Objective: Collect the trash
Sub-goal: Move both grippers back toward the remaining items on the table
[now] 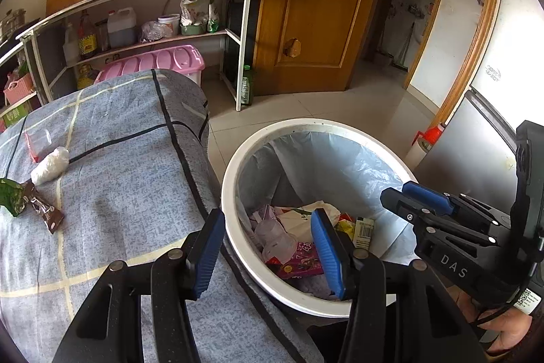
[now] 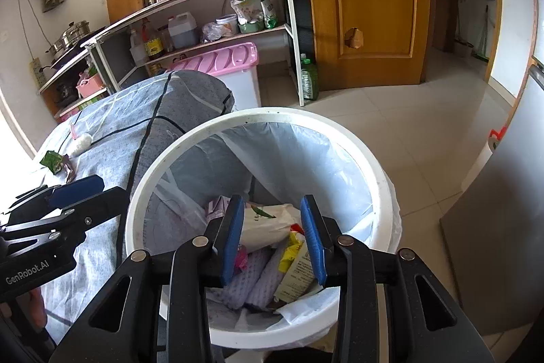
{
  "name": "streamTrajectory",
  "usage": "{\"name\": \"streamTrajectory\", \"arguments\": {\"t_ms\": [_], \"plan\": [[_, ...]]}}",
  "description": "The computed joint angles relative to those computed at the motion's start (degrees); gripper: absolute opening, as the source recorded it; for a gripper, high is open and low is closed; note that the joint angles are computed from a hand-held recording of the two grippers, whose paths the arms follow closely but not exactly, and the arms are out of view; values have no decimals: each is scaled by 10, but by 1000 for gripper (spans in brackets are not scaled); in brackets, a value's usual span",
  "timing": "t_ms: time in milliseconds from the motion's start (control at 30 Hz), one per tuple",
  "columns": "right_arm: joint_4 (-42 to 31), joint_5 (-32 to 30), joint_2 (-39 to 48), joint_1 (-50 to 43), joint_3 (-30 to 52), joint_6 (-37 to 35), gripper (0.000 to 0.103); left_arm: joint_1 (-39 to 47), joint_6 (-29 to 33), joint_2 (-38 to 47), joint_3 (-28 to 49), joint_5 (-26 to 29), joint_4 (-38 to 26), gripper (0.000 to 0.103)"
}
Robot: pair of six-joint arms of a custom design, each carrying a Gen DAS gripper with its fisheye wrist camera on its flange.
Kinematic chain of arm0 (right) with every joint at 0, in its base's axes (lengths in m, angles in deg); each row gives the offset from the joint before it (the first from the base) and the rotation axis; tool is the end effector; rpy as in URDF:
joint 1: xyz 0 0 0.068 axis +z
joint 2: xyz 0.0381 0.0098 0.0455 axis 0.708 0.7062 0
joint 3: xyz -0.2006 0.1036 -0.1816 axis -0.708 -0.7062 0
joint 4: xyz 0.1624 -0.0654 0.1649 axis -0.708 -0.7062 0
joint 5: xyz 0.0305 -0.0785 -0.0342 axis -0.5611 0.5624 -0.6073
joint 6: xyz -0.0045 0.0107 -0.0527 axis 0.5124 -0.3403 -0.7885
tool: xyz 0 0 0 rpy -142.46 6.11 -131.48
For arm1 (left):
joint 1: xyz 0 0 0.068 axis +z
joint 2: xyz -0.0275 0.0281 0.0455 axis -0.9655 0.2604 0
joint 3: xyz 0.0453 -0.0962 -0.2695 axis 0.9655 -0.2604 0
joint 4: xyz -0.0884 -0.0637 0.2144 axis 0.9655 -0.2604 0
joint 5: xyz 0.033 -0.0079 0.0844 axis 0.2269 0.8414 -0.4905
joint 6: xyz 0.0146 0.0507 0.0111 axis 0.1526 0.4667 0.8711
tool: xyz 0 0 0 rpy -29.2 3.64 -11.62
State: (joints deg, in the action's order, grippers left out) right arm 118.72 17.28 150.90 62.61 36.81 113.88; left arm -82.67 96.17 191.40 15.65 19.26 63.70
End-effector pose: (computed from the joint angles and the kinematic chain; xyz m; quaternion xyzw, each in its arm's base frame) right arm 0.2663 0.0775 0.0814 0.0904 0.9259 0.0510 0.3632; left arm 0.3152 -0.0557 0.0703 0.2099 0.9064 -0.1607 0.3296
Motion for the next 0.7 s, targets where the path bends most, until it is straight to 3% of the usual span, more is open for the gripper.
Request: {"name": "streamTrajectory", "arguments": {"t_ms": [700], "plan": [[-58,27,5,87,94,21,50,122,36,-26,16,29,-25,52]]}}
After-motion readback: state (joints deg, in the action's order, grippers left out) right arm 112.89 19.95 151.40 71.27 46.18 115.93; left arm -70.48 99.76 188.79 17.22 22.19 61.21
